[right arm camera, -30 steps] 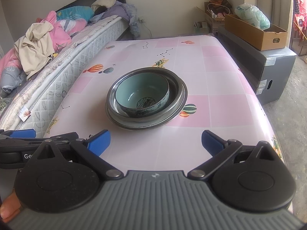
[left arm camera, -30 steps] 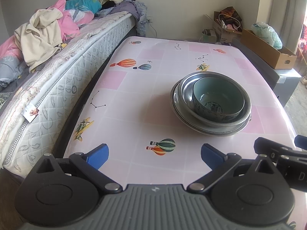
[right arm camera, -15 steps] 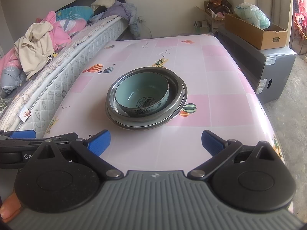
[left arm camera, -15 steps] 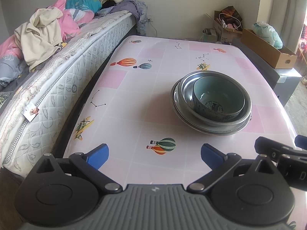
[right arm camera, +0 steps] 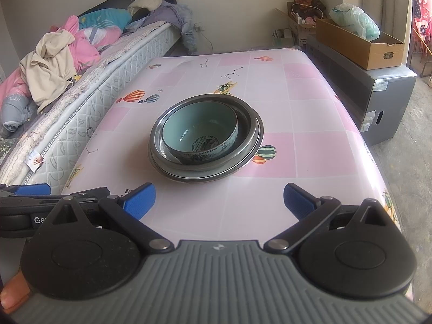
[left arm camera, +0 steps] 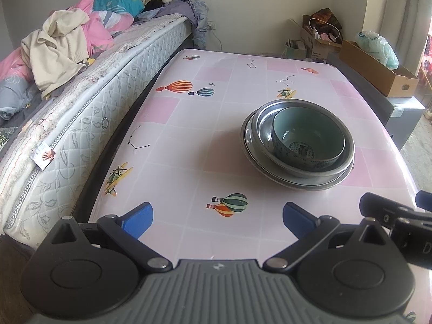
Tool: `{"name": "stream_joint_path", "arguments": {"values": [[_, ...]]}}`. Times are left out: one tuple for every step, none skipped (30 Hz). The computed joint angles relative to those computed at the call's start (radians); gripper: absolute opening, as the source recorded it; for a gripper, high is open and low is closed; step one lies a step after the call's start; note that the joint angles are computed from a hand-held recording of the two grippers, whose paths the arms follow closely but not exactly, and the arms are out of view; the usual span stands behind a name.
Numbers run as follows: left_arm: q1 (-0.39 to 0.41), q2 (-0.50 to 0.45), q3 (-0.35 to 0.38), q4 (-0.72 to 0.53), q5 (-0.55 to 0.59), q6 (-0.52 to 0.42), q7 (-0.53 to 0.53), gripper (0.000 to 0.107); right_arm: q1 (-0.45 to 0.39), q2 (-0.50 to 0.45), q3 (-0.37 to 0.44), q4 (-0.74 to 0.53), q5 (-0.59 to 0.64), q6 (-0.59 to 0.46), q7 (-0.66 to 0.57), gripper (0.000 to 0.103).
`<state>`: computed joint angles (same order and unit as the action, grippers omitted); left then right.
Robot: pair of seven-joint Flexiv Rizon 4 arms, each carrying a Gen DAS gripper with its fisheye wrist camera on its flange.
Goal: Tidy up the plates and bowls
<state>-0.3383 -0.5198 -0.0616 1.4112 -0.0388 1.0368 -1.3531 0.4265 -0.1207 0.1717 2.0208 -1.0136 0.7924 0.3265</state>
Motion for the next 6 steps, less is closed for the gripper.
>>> {"name": "stream_joint_path", "arguments": {"values": [[0.001,0.001,0.000,0.002,0.000,0.001,0.000,0.103,0.000,0.000,0.000,0.000,0.000,-0.001,0.000,0.102],[0.001,0.001,0.000,0.003,0.000,0.002,0.000,0.103,0.000,0.000,0.000,0.000,0.000,0.000,0.000,0.102],[0.001,0.001,0.000,0.002,0.000,0.001,0.000,0.103,-0.001,0.000,0.000,0.000,0.000,0.001,0.000,0.102],[0.001,0.001,-0.001,0.002,0.000,0.001,0.000,0.103,0.000,0.000,0.000,0.000,0.001,0.001,0.000,0.102],[0.001,0.001,-0.001,0.002,0.000,0.000,0.000,0.103,0.000,0.000,0.001,0.000,0.002,0.000,0.000,0.102],[0.001,0.001,-0.001,0.002,0.000,0.000,0.000,0.103,-0.001,0.000,0.000,0.000,0.000,0.002,0.000,0.102]]}}
